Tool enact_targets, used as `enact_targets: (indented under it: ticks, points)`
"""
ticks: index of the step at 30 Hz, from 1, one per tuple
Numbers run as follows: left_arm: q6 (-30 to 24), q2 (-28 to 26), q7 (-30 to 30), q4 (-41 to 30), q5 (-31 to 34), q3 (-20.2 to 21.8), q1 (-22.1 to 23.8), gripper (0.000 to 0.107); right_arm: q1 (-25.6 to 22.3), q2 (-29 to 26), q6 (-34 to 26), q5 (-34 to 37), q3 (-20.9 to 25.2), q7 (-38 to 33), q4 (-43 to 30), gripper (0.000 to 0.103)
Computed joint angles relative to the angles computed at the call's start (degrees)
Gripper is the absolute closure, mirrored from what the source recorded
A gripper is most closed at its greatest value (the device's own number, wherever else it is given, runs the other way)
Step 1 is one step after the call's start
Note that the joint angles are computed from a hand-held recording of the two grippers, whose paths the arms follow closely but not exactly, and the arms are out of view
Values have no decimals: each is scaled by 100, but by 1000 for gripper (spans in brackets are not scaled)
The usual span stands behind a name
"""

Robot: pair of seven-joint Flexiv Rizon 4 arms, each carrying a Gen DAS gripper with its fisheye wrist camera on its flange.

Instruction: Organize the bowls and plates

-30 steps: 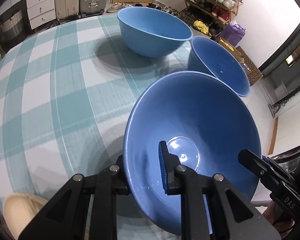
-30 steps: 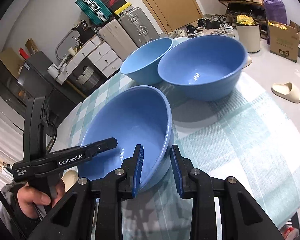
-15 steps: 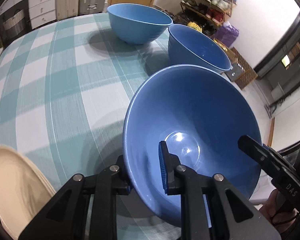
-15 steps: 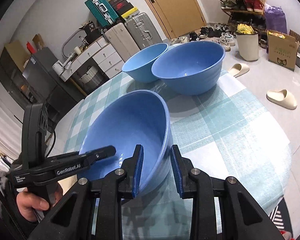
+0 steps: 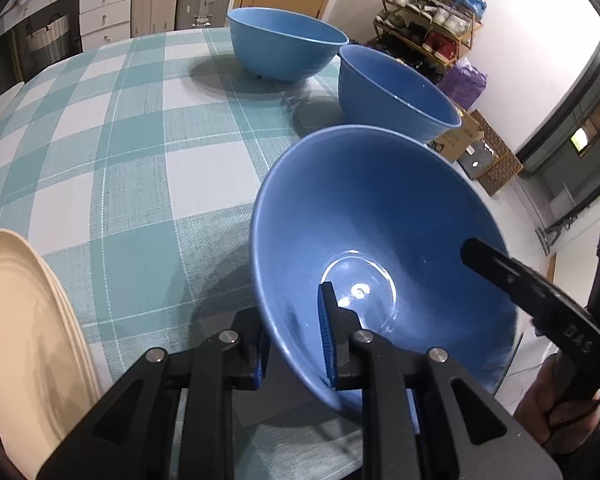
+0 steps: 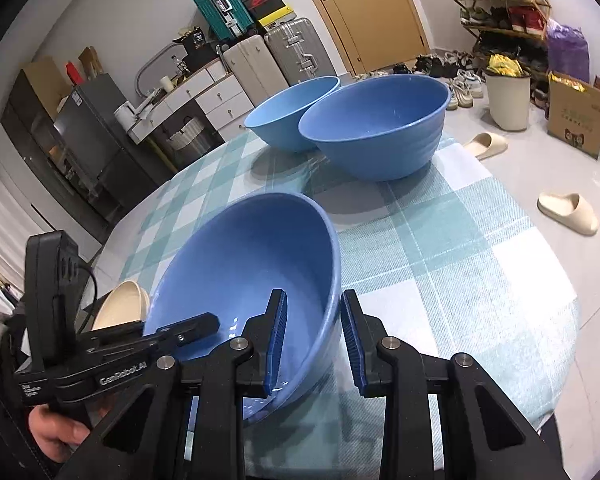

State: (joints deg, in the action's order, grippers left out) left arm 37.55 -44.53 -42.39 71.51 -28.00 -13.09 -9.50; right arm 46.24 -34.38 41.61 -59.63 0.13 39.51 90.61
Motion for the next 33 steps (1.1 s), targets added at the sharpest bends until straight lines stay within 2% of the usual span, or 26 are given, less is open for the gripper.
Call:
enact_targets:
  ticks: [4,7,13,17,19,20,21,25,27,29,32,33]
  points:
    - [149,47,98,105,21,-11,-20,85,-105,19,214,6,8,-34,76,74]
    - [60,18,85,53,-19,-31,8,85,-127,25,268,-12,1,-190,88,74]
    - [344,78,11,206,-165,-68,45,84,-54,12,-112,160,6,-333,3,74]
    - [521,139,43,288,-296,-123,117,79,-4,85,-267,43,-25,-149,76,74]
    - [659,169,63,332,-384,-156,151,74,28,112,-441,-26,-17,-182,63,74]
    - [735,198,81,369,-451,-185,182,66,50,115,-547,-52,-11,-189,43,73]
    - [865,241,115,442,-532,-219,211,61,78,127,-640,-109,-16,-151,43,73]
    - [1333,441,358,725,-843,-347,336,59,244,246,-978,-738,-86,238,120,73]
    - [1325,479,400,708,-908,-361,387,59,292,287,-1185,-1011,-61,292,93,72]
    - [1382,555,409,760,-1059,-384,466,58,270,324,-1224,-1187,6,241,25,64]
    - [1524,712,555,895,-1269,-418,574,54,241,428,-1123,-1566,48,298,-2,63]
    - [1555,744,554,912,-1292,-396,577,53,228,471,-1066,-1696,62,290,-20,60]
